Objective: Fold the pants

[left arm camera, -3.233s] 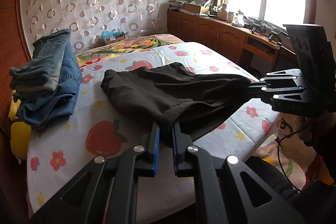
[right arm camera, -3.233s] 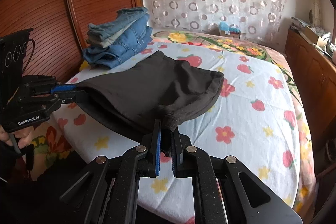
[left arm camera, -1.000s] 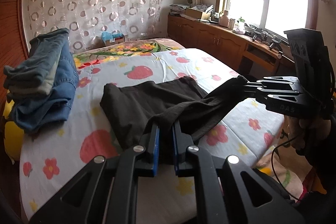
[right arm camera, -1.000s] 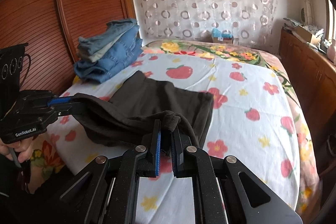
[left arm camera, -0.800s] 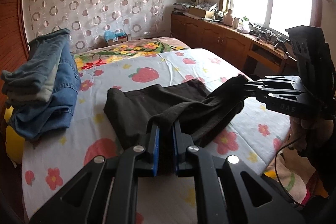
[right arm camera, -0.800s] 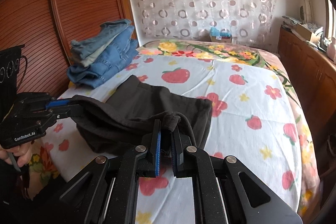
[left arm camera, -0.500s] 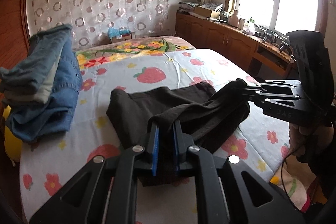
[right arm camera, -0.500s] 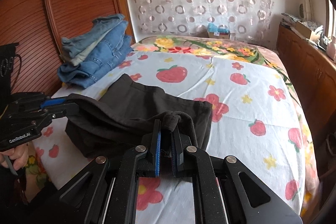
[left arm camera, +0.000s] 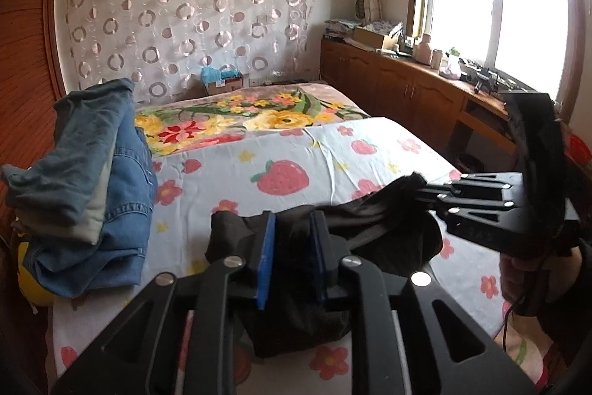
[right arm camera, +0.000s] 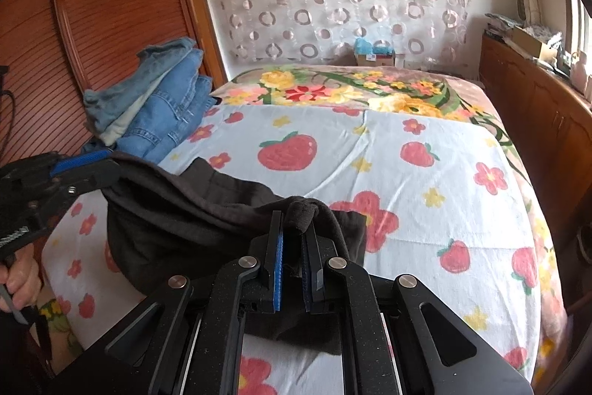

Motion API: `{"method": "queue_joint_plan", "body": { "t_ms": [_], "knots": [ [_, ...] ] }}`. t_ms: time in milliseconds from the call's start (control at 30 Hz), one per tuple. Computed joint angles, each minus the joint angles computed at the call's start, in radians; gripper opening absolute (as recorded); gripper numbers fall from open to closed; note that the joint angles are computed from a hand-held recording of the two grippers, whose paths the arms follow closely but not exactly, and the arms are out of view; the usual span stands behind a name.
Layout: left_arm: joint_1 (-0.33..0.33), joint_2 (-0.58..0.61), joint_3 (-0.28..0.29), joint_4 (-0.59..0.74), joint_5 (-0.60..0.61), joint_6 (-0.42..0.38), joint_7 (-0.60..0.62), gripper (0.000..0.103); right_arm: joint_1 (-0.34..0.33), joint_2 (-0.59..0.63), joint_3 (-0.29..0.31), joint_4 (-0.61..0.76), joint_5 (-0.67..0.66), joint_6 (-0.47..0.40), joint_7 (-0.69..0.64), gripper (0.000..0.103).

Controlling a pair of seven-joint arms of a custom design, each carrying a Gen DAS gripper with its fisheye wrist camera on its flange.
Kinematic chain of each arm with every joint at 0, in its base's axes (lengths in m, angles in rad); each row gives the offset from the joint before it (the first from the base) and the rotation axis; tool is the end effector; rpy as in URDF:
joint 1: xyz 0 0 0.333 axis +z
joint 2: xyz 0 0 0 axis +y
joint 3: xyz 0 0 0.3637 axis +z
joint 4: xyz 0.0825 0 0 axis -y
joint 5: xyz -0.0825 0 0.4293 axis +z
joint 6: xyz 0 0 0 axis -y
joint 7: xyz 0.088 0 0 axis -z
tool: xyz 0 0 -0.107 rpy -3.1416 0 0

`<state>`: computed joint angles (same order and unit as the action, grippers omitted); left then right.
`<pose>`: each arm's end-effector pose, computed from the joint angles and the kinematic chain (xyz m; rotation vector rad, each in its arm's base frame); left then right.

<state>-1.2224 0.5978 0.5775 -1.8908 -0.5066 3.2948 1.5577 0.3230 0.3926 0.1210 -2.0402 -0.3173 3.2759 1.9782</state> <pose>0.5753 -0.4504 0.3510 -1.4239 1.9834 -1.0479 0.6147 0.3192 0.3597 -1.9087 1.3492 -0.4307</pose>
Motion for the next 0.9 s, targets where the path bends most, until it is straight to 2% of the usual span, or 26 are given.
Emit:
{"method": "queue_joint_plan", "body": {
  "t_ms": [100,167,200,267,367,433,500,533,567,600,700,800,900],
  "knots": [
    [0.041,-0.025,-0.051,-0.017,0.01,0.011,0.018,0.028,-0.008,0.018,0.012,0.023,0.006,-0.033,0.0,0.011],
    [0.074,-0.04,-0.092,-0.029,0.013,0.018,0.032,0.033,0.037,0.022,-0.036,0.035,0.007,-0.062,0.007,0.025],
    [0.102,-0.05,-0.125,-0.038,0.014,0.025,0.04,0.04,0.059,0.023,-0.061,0.033,0.007,-0.055,0.014,0.029],
    [0.153,-0.063,-0.185,-0.046,0.009,0.032,0.059,0.047,0.056,0.02,-0.062,0.021,0.011,-0.028,0.02,0.045],
    [0.215,-0.069,-0.256,-0.055,0.0,0.028,0.074,0.053,0.074,0.002,-0.089,-0.003,0.012,-0.013,0.025,0.05],
    [0.212,-0.061,-0.254,-0.057,-0.016,0.021,0.071,0.054,0.083,-0.013,-0.099,-0.022,0.001,-0.013,0.014,0.05],
    [0.156,-0.043,-0.192,-0.058,-0.037,0.005,0.05,0.054,0.084,-0.027,-0.103,-0.045,-0.01,-0.015,0.001,0.05],
    [0.121,-0.03,-0.154,-0.057,-0.059,-0.006,0.046,0.054,0.07,-0.032,-0.089,-0.058,-0.012,-0.016,-0.005,0.05],
    [0.121,-0.03,-0.151,-0.063,-0.038,-0.006,0.021,0.054,0.039,-0.036,-0.058,-0.068,-0.014,-0.018,-0.012,0.05],
    [0.141,-0.035,-0.172,-0.07,-0.026,-0.002,0.015,0.054,0.001,-0.039,-0.019,-0.08,-0.014,-0.023,-0.02,0.05],
    [0.217,-0.051,-0.255,-0.087,0.005,0.002,0.008,0.054,-0.057,-0.039,0.04,-0.103,-0.012,-0.031,-0.037,0.05],
    [0.228,-0.055,-0.27,-0.101,0.023,0.001,0.003,0.054,-0.122,-0.03,0.107,-0.113,-0.004,-0.048,-0.061,0.05],
    [0.205,-0.047,-0.243,-0.099,0.039,-0.031,-0.016,0.053,-0.167,-0.019,0.155,-0.114,0.014,-0.064,-0.083,0.05]
  ]
}}
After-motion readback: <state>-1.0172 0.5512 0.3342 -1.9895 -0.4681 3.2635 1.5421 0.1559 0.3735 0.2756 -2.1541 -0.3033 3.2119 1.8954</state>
